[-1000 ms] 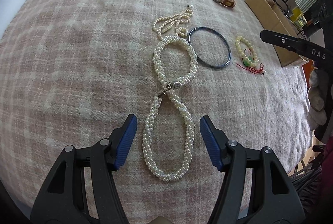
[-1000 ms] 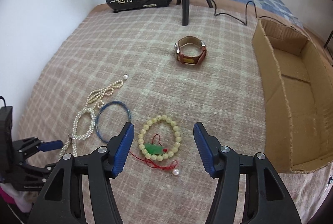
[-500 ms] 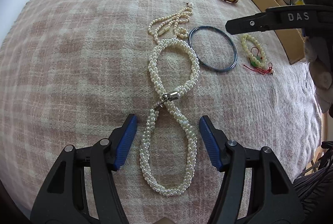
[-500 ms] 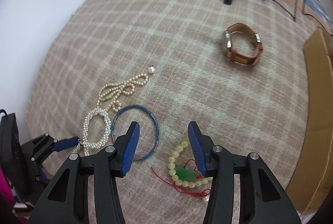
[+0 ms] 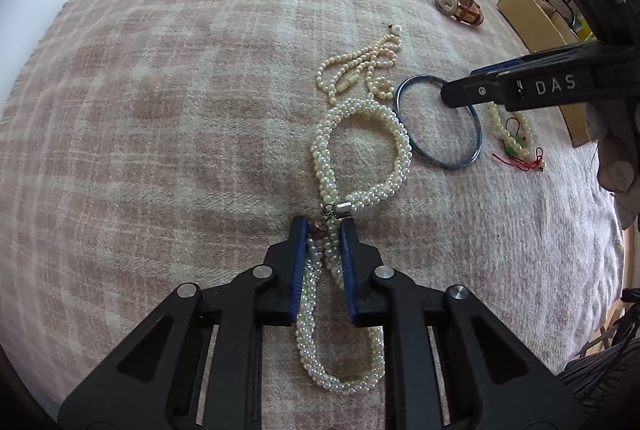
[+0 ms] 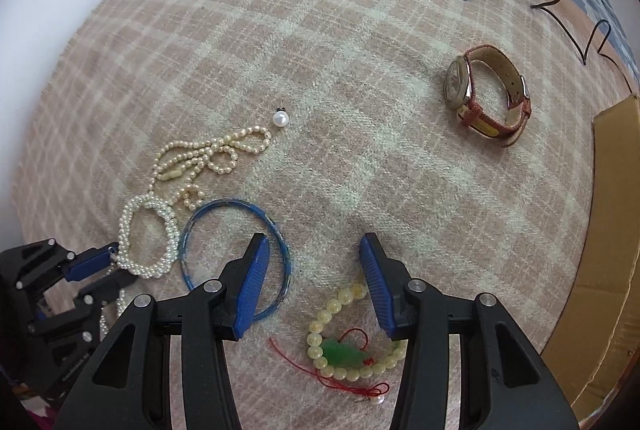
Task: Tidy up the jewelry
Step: 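Close the left tool on the pearl necklace clasp while the right tool grips the blue bangle, then lift and carry the pearl necklace and blue bangle over the cardboard box with both tools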
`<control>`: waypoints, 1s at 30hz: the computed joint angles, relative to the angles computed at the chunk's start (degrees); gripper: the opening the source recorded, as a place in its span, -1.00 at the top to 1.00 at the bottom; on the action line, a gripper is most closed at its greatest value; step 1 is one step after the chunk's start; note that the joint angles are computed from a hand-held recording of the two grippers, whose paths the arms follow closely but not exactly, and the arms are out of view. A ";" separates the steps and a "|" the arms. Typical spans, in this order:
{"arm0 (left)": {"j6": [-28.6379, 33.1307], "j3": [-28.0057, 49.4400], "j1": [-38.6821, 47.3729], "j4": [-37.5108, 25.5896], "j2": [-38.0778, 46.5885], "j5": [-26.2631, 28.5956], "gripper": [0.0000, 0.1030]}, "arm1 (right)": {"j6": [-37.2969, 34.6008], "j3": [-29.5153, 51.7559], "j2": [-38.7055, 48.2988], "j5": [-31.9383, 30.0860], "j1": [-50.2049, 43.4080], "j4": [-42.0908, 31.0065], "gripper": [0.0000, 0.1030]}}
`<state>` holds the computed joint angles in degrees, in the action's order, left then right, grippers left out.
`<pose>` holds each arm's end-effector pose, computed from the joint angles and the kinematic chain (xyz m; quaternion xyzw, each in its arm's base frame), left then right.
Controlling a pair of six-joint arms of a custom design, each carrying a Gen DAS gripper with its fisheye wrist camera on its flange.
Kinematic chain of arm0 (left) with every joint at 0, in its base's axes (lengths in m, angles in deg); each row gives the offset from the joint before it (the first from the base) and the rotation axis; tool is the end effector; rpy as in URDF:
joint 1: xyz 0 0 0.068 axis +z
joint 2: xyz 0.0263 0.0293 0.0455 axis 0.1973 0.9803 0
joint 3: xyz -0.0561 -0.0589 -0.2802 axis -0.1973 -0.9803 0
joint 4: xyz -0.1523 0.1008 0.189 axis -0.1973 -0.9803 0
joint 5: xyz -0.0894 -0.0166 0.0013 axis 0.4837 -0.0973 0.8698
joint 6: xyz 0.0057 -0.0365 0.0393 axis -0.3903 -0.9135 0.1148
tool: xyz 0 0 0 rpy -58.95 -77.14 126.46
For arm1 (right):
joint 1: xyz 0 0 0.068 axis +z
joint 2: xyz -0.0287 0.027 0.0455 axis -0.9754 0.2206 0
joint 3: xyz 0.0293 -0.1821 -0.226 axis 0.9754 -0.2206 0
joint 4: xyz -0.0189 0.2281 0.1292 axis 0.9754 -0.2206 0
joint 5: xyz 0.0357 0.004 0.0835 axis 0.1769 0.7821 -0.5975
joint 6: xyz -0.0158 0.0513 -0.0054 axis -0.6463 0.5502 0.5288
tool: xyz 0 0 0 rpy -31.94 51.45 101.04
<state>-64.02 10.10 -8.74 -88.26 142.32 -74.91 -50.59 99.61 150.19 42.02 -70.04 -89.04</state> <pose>0.1631 -0.0609 0.2570 -0.0314 0.9843 -0.0782 0.1553 0.2986 0.0420 0.1990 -0.3052 0.9499 0.0518 0.0423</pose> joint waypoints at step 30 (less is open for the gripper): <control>-2.10 3.90 -1.65 -5.97 -9.21 -0.66 0.75 | 5.52 0.08 -6.89 -2.97 4.68 -3.44 0.95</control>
